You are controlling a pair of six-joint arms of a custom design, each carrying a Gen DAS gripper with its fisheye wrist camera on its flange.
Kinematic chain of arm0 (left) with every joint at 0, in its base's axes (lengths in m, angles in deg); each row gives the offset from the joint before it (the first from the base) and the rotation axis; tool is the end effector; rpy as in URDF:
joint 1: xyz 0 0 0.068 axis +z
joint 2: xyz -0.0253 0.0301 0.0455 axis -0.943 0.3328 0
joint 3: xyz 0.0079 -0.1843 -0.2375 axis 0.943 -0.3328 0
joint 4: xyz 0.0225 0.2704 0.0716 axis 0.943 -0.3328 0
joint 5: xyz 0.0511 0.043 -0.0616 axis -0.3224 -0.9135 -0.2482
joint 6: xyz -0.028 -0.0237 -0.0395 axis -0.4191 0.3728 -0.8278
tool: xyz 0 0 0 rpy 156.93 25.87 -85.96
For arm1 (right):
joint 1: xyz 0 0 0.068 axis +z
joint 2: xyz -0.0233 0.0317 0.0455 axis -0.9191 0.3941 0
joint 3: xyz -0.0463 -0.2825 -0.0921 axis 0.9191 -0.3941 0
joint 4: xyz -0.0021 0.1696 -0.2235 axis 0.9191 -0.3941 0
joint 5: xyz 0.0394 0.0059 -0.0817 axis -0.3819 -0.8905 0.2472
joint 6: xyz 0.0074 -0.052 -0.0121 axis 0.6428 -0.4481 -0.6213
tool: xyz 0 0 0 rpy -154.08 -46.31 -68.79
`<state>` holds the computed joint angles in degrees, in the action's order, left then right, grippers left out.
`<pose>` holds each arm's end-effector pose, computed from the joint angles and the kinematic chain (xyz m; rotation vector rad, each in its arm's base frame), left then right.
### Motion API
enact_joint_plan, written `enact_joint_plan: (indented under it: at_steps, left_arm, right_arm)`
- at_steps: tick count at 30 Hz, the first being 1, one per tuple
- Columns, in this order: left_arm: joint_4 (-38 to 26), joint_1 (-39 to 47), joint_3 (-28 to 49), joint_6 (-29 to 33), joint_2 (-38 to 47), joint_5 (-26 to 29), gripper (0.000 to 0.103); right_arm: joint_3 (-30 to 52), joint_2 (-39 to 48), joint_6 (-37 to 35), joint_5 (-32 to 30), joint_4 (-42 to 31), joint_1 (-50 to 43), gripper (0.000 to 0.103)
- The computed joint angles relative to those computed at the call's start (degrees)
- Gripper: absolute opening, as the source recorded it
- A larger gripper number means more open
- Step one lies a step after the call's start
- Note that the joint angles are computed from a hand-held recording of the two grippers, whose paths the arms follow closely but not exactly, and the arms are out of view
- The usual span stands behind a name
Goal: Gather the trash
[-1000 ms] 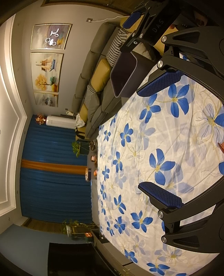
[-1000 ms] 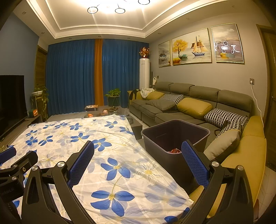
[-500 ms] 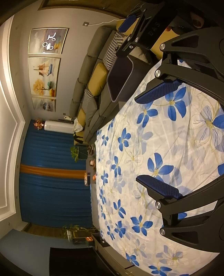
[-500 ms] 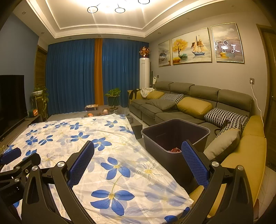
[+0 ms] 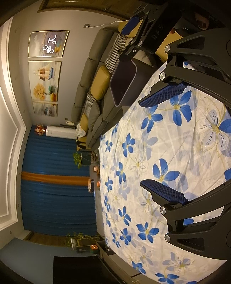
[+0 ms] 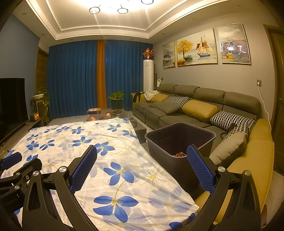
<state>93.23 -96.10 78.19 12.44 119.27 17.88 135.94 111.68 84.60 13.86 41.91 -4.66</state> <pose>0.2210 -0.0964 0.2172 0.0751 1.9728 -0.2004 0.1875 0.2862 0.2104 0.1177 1.8422 -0.0782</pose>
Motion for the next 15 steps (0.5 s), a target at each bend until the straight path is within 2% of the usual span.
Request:
enact_joint_plan:
  at_steps: [15]
  left_arm:
    - [-0.5, -0.3, 0.2, -0.2, -0.5, -0.5, 0.082]
  right_arm:
    - [0.0, 0.0, -0.3, -0.2, 0.4, -0.1, 0.097]
